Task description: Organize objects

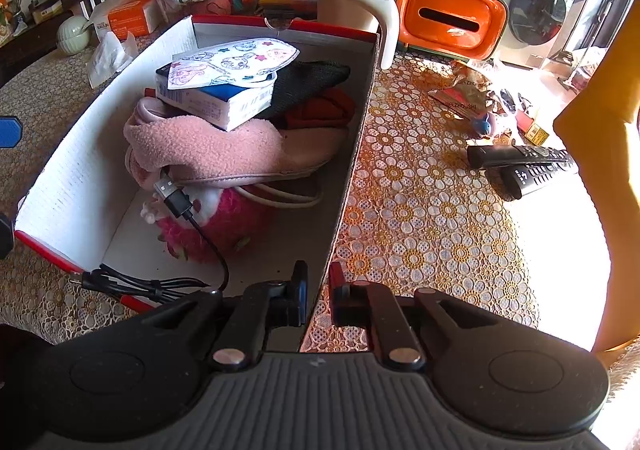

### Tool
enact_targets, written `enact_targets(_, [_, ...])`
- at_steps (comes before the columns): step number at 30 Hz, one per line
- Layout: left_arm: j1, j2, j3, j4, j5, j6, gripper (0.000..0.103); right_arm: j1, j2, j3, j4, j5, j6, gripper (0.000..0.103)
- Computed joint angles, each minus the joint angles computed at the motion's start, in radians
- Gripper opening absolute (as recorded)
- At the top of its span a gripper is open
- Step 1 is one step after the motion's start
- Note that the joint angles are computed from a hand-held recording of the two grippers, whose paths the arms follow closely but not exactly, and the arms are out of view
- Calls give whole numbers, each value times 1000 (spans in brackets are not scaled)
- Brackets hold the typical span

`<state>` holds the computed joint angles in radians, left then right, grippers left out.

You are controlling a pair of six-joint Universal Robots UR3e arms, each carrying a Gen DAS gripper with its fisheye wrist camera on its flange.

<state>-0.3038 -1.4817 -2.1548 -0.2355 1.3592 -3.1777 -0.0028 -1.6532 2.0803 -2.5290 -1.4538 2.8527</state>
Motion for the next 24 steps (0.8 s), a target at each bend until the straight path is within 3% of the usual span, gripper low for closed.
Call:
enact_targets(9, [-44, 34, -61, 84, 116, -128, 101, -75, -119, 48, 0, 99, 18, 15])
enact_targets(17, [-136, 80, -66, 78, 248, -180, 102, -172, -412, 153, 75, 256, -19, 51])
enact_targets(24, [-210, 110, -81, 76, 354, -212, 102, -208, -637, 234, 148, 316, -42, 62])
